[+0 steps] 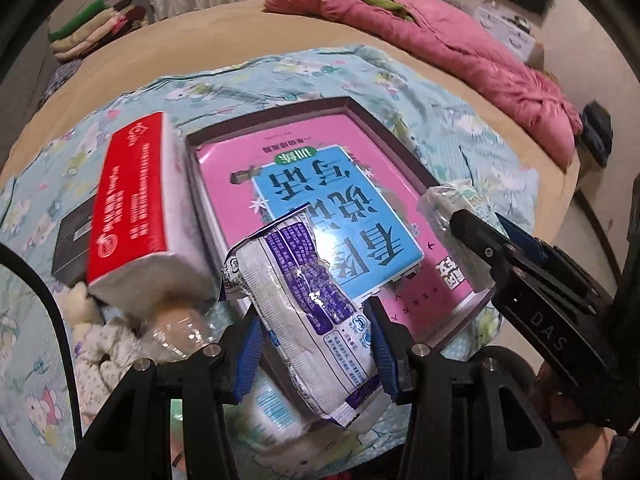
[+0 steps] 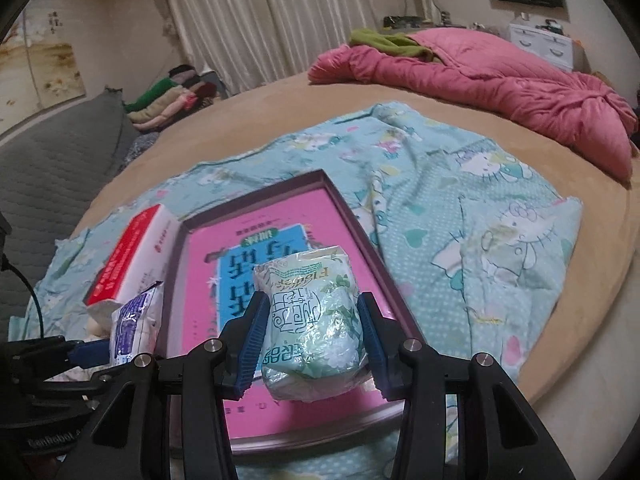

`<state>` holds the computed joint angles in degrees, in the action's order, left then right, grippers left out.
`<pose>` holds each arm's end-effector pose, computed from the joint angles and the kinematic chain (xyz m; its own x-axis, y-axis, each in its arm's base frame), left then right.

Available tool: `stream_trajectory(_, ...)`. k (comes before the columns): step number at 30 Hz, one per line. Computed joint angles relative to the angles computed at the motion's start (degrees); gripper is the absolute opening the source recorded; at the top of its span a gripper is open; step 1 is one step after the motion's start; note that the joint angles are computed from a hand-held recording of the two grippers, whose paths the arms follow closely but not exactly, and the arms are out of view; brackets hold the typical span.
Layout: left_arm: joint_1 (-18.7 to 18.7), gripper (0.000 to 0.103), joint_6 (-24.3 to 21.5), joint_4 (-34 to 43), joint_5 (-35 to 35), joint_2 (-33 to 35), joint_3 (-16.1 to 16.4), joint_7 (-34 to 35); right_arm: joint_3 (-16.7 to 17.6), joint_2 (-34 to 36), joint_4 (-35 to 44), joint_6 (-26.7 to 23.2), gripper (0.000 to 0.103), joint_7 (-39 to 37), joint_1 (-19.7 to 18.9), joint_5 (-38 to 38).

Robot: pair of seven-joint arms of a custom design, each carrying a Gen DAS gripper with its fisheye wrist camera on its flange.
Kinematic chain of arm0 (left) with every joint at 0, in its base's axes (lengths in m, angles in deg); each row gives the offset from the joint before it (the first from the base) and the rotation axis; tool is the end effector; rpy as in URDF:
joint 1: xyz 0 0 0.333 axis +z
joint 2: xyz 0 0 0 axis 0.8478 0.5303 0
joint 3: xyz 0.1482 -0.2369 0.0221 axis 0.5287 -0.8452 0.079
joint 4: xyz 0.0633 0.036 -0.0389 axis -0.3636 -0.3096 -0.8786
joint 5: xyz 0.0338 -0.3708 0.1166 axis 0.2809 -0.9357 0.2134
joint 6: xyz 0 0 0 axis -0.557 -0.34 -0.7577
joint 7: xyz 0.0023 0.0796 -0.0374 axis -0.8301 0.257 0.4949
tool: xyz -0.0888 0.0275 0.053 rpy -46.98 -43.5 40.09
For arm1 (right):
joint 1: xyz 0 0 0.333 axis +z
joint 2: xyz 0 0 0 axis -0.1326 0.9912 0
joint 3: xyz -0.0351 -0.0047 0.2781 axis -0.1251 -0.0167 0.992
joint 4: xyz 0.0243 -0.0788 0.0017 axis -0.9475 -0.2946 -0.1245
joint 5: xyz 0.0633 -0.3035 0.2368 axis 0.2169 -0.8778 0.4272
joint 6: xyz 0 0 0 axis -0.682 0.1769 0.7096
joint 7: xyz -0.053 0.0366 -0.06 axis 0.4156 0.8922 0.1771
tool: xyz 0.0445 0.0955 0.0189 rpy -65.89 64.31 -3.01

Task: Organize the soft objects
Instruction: 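Carry the packet and wipes pack over the pink book tray with both tools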

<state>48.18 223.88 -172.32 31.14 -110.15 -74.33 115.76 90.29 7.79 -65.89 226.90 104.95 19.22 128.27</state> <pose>0.3913 -0.1673 0.3701 0.2939 -0.9490 0.1140 -0.8312 -0.3126 -0.4598 0.4662 0.2564 0.3623 0.4923 -0.8404 -0.2264 -0.6934 -0.2214 -0.6857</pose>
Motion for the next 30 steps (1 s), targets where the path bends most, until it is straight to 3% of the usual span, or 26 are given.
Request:
stream_trajectory(13, -2.1, 0.049, 1.9, 2.5, -4.1, 7.3, 1.7, 5.9, 0.4, 2.6, -0.2, -1.3, 0.048, 11.1, -1.3, -12.6)
stream_trajectory(24, -1.3, 0.049, 1.5, 3.9, -4.3, 9.9, 1.2, 6.9, 0.4, 3.1, -0.8, -1.4, 0.051, 18.4, -1.9, -20.2)
stream_trajectory(30, -0.8, 0.049, 2.1, 4.1, -3.7, 10.5, 1.0, 6.3, 1.0, 3.0, -0.7, -1.5, 0.051, 17.0, -2.6, -18.1)
